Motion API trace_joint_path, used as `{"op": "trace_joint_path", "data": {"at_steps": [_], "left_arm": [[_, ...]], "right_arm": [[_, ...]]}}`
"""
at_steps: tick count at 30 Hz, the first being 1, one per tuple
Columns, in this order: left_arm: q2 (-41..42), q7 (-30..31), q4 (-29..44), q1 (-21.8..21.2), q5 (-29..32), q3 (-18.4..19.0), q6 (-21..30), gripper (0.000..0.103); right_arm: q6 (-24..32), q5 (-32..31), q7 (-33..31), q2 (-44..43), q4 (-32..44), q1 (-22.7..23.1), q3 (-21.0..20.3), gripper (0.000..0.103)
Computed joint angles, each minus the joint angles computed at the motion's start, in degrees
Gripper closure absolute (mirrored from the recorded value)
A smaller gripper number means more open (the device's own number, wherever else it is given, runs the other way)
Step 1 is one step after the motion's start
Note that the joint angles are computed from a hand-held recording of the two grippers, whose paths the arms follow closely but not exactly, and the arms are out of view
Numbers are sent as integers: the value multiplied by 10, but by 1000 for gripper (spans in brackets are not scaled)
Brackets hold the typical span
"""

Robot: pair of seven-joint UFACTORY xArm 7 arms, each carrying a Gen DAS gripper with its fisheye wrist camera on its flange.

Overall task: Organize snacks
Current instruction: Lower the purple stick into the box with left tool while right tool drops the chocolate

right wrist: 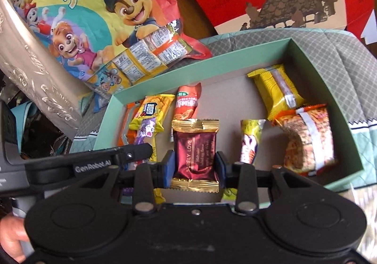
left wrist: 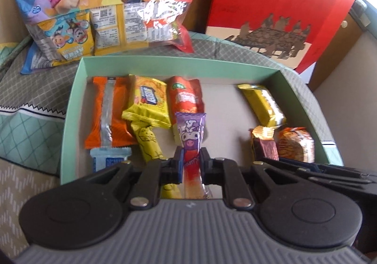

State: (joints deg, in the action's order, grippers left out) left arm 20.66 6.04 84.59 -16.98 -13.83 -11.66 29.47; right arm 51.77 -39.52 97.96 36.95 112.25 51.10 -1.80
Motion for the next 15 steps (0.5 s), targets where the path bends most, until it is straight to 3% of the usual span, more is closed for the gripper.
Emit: {"op": "trace_joint_path", "data": {"at_steps": [2, 3, 4, 5, 7, 15], "left_arm": [[2, -27, -3, -15, 30, 17, -8, 67], [-1, -37, -8, -18, 40, 22, -14, 40], [-6, -45, -18, -20, 48, 24, -28, 31], [-13, -53, -28, -22, 58, 28, -41, 30], [-17, -44, -31, -11, 50, 18, -38, 23], [-58, -48, -77, -2, 47, 16, -58, 4]], "right_arm": [[-12, 4, 0, 5, 3, -6, 1, 61], [-17, 6, 3, 5, 1, -7, -1, 54], [-19, 5, 10, 6, 1, -5, -4, 45], [-18, 0, 21, 4, -1, -1, -8, 41], [-10, -10, 33, 2, -2, 6, -13, 22], [24, -35, 69, -18, -15, 21, -6, 0]]}}
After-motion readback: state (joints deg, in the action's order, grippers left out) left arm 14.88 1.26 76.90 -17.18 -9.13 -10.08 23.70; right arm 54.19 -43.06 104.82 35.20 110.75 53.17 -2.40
